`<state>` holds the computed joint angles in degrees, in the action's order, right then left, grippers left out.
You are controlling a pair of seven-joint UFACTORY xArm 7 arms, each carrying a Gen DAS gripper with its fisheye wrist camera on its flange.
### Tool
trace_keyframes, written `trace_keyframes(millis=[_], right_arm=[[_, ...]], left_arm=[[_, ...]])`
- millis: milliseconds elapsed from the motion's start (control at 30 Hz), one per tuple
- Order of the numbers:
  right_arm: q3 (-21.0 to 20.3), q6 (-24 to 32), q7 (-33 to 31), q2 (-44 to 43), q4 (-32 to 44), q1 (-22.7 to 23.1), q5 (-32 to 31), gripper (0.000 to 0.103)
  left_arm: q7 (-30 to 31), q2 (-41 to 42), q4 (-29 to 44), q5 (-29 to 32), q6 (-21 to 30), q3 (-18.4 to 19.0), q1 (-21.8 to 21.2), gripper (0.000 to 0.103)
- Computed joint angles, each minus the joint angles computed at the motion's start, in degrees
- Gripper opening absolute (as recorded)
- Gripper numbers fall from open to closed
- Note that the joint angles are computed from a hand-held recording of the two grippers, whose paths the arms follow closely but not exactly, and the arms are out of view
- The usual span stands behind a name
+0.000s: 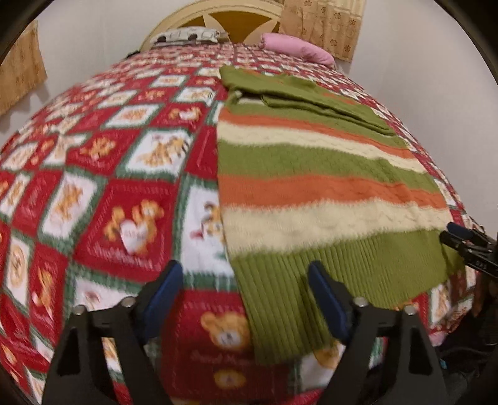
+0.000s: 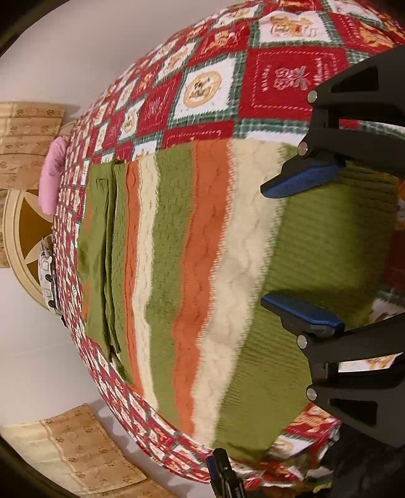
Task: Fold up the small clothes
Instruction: 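Grasp the green ribbed hem with both grippers, then lift the hem with both grippers and fold it up onto the collar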
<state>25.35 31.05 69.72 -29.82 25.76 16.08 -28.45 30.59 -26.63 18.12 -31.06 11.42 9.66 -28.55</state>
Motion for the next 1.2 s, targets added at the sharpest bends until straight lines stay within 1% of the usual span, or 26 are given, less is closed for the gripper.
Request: trace_keyframes(millis=[100, 167, 200, 233, 333, 367, 400, 433, 467, 500, 533, 600, 667, 767, 867, 967, 1033, 1067, 1100, 1167, 1200], right_arm=[[0.4, 0.3, 1.1, -1.6, -1.1, 0.8, 0.7, 0.065], [0.7, 0.1, 1.9, -2.8, -2.1, 1.3, 1.3, 0.065], [0.9, 0.2, 2.2, -3.3, -2.4, 1.5, 1.5, 0.065], [1.0, 0.3, 2.4, -3.8, -2.8, 1.7, 1.8, 0.065], [1.8, 1.1, 3.0, -5.1, -3.3, 2.2, 2.3, 0.065], [2.1, 1.9, 3.4, -6.0, -3.5, 2.5, 2.6, 0.065], [2.3, 2.5, 3.7, -6.9, -3.8, 2.8, 2.8, 0.065], [2.5, 3.1, 4.0, -7.9, -4.1, 3.1, 3.0, 0.065], [2.7, 4.3, 4.3, -9.7, -4.6, 3.5, 3.3, 0.065], [2.8, 5.3, 4.6, -11.0, -5.0, 3.9, 3.7, 0.065], [2.6, 6.2, 4.7, -12.5, -5.6, 4.5, 4.3, 0.065], [2.3, 8.7, 5.0, -15.8, -6.9, 5.8, 6.0, 0.065], [2.2, 12.0, 5.2, -19.0, -7.9, 7.2, 7.7, 0.065], [1.6, 14.5, 5.5, -22.6, -9.5, 9.0, 10.0, 0.065], [1.0, 12.7, 5.4, -23.5, -10.7, 9.5, 11.2, 0.065], [0.1, 8.1, 5.0, -22.0, -11.9, 9.7, 12.6, 0.065], [0.5, 6.5, 5.0, -20.5, -12.1, 9.4, 13.1, 0.064], [2.1, 6.8, 5.6, -19.8, -11.5, 8.6, 12.3, 0.055], [2.5, 6.7, 5.6, -19.1, -11.1, 8.3, 11.9, 0.041], [2.7, 5.5, 5.8, -18.6, -11.3, 8.0, 11.3, 0.027], [2.5, 4.9, 5.9, -18.7, -11.5, 8.1, 11.2, 0.02]], left_arm=[[0.1, -1.6, -0.9, -1.6, 2.1, 1.1, -1.1, 0.069], [0.2, -2.3, -1.4, -2.3, 3.6, 1.1, -1.3, 0.062], [0.2, -2.4, -1.6, -2.4, 3.9, 0.6, -1.2, 0.061], [-0.1, -2.7, -2.2, -2.3, 2.8, -0.6, -0.9, 0.061], [-0.3, -2.5, -2.3, -1.9, 2.5, -0.8, -0.9, 0.061], [-0.4, -2.7, -2.5, -1.8, 2.2, -0.9, -1.0, 0.055], [0.2, -3.0, -2.6, -1.9, 2.5, -0.2, -1.5, 0.046], [0.1, -3.2, -2.8, -1.6, 2.6, -0.6, -1.5, 0.028], [0.6, -3.6, -2.8, -1.6, 2.9, -0.2, -1.8, 0.012], [1.6, -4.2, -2.9, -1.8, 3.7, 0.6, -2.5, 0.012], [2.0, -4.9, -3.2, -1.6, 3.6, 0.4, -2.4, 0.011], [3.1, -6.5, -3.3, -1.9, 4.2, 1.3, -2.7, 0.011], [3.8, -8.2, -3.5, -2.3, 5.3, 2.2, -2.6, 0.011], [5.3, -9.0, -3.6, -3.5, 5.6, 3.4, -3.2, 0.011], [6.0, -6.6, -2.9, -5.0, 5.5, 3.9, -3.8, 0.011], [7.2, -4.6, -2.2, -7.2, 5.9, 4.3, -4.0, 0.012], [6.6, -4.1, -2.1, -7.3, 5.9, 2.5, -2.6, 0.017], [7.0, -4.0, -2.1, -8.0, 5.8, 2.6, -2.8, 0.021], [7.8, -4.1, -2.1, -8.7, 5.9, 2.8, -3.1, 0.024], [8.5, -4.4, -2.2, -9.1, 6.2, 2.2, -2.9, 0.032], [8.8, -4.6, -2.2, -9.3, 6.3, 1.9, -2.9, 0.033]])
